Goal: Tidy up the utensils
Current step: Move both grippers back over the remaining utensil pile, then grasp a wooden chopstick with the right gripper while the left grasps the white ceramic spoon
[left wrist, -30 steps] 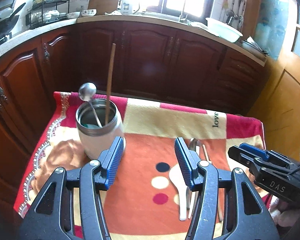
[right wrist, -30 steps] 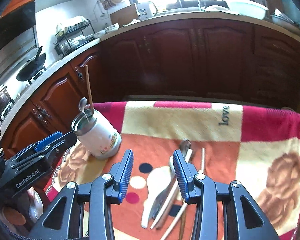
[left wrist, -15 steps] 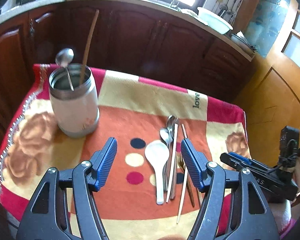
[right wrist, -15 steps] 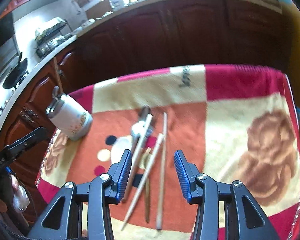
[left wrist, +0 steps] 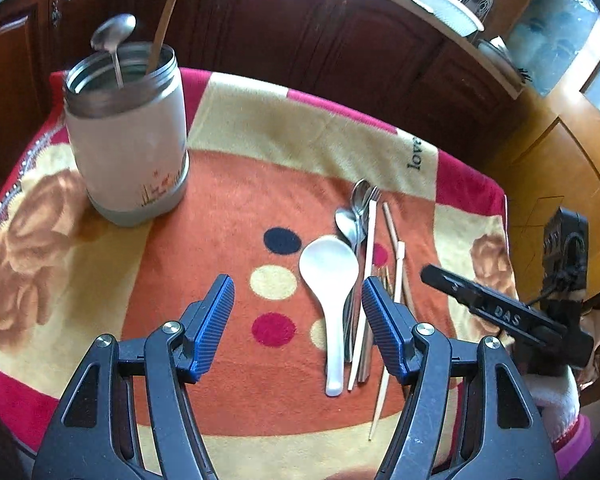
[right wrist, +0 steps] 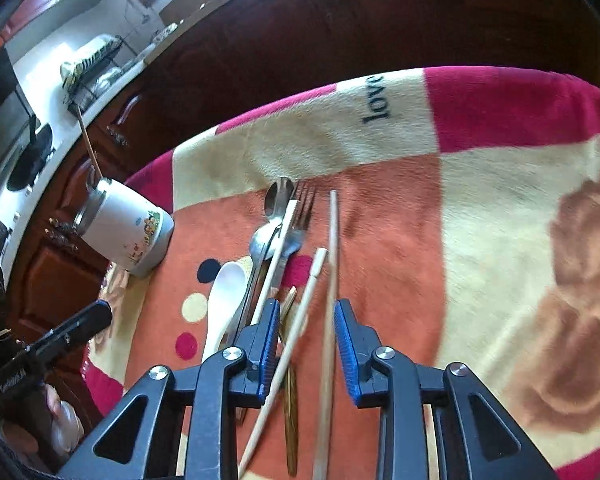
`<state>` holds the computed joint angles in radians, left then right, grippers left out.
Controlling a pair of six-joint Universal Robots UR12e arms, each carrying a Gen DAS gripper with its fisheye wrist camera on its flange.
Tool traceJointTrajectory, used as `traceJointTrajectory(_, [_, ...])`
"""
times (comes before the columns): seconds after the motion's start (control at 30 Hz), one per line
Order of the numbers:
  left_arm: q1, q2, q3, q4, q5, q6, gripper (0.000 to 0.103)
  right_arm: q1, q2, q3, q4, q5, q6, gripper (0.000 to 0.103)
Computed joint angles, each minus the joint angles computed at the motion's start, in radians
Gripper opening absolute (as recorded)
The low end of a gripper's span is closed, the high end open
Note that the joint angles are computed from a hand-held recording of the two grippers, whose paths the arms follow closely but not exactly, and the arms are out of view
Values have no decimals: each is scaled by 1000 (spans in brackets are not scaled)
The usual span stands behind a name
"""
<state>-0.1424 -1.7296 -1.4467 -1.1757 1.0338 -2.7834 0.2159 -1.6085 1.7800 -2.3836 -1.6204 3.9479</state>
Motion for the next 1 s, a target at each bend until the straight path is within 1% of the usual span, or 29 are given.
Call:
traceJointTrajectory(0.17, [-4,-15,9,-15,4,17,66,-13,45,-40,56,1,-37,24])
traceJointTrajectory(0.27, [-10,-28,18,-24,8,31,66,-23,61,-54,74,7,-51,21])
traceJointTrajectory(0.3, [-12,-34,22,-28,9,34,66,-25,65,-56,77,9,-60,17])
traceJointTrajectory(0.33, [-14,-40,27,-32,11,36,66,-25,67,-56,73,8,-68,11])
traceJointTrajectory(0.43, [-23,-60,41,-41,20,40,66,-24,70,-58,69,-4,-107,8])
traceJointTrajectory(0.5, [-29,-71,50,-44,23,49,66,-24,62,-48,54,-5,-111,8])
traceJointTrajectory(0.57, [-36,-83,59,-42,26,64,66,-36,36,-18,9,26,-95,8])
traceJointTrajectory(0.63, [-43,-95,70,-53,23,84,66,-45,12,7,-11,41,-82,8])
traceJointTrajectory(0.77, [-55,-131,113,-124,5,153,66,-63,-27,49,-26,71,-59,8])
traceJointTrajectory(0.87, [-63,-158,150,-198,-6,220,66,-73,-47,75,-34,84,-38,7])
traceJointTrajectory(0.9, [-64,-159,149,-194,-15,235,65,-76,-51,81,-37,88,-33,7])
traceJointTrajectory(0.93, [-65,-163,158,-218,-20,262,62,-80,-54,88,-41,92,-23,7])
traceJointTrajectory(0.97, [-69,-167,169,-245,-21,290,54,-84,-57,96,-48,100,-13,7])
traceJointTrajectory(1.0, [-72,-169,172,-253,-17,306,43,-87,-59,101,-53,105,-8,7])
